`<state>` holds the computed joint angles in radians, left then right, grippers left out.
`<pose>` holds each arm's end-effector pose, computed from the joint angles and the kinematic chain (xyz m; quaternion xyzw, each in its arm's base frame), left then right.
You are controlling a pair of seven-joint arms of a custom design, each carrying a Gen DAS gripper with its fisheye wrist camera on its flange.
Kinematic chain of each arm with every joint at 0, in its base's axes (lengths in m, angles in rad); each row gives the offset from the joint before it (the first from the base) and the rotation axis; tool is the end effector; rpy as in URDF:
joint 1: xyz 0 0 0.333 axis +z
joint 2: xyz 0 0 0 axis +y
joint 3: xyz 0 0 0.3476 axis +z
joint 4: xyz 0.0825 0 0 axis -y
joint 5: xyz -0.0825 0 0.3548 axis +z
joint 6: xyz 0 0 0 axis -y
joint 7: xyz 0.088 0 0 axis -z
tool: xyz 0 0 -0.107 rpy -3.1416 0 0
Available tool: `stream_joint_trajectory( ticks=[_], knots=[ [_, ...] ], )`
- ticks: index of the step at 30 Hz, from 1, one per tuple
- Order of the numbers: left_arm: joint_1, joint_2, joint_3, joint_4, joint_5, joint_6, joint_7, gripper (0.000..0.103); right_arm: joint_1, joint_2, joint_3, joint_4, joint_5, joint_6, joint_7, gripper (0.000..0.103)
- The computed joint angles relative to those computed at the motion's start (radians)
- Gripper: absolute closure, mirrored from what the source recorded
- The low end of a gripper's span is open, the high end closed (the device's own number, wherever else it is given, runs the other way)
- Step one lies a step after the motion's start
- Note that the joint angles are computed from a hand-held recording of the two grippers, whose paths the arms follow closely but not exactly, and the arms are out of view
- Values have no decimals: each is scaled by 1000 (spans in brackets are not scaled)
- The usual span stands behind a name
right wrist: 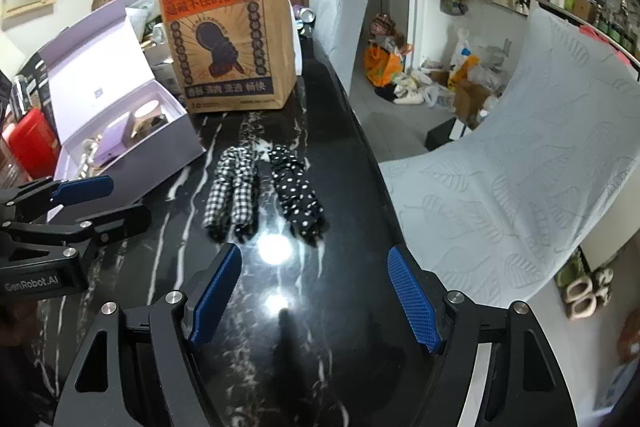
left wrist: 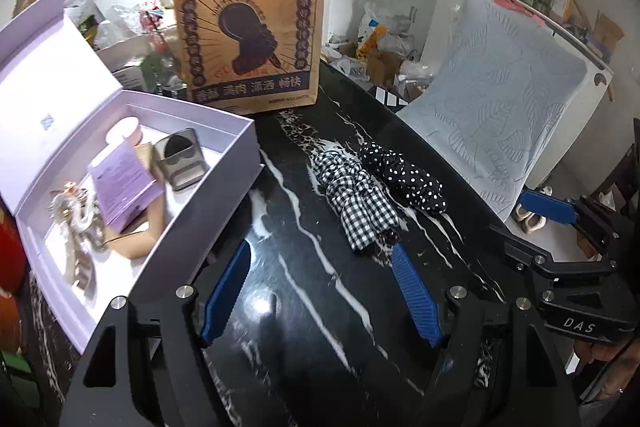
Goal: Organize rigid objects
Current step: 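Move both grippers over the table toward the two scrunchies, then grasp the gingham scrunchie with the left gripper while the right grasps the polka-dot scrunchie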
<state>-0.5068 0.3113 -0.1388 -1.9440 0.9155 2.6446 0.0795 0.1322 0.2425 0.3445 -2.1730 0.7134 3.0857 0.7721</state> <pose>0.4930 -0.3884 0.4072 -0.7109 0.6261 -0.2476 0.2032 0.5448 0.2085 0.4010 -0.8157 0.4636 -0.1456 0.3140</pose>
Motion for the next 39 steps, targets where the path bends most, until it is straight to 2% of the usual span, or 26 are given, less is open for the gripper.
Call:
stream_joint_trajectory(
  ticks=[2,4,14,17,20,27,29,33,37,39],
  knots=[
    [8,23,-1,23,-15,8,26,30,20,19,-32,21,-46,-15,30,27],
    [11,43,2,44,-36,12,54,30,22,36,-39,42,-77,-29,42,27],
    [15,143,32,151,-160,56,208,30,-8,133,-24,167,-152,-111,32,29],
    [3,164,60,167,-181,79,219,30,-24,168,-13,215,-145,-156,28,32],
    [19,184,54,173,-241,107,274,30,-46,194,4,253,-112,-204,5,36],
    [-5,203,87,190,-305,104,323,30,-43,223,5,288,-58,-237,-39,41],
    [1,211,81,197,-323,107,347,30,-45,230,7,296,-33,-247,-50,45],
    [-3,226,83,209,-343,117,388,30,-23,234,-17,302,-37,-256,-55,64],
    [1,252,66,243,-379,96,467,30,-3,225,-31,286,-56,-232,-61,78],
    [-19,256,83,252,-373,86,473,30,0,220,-32,274,-67,-220,-68,80]
  ],
)
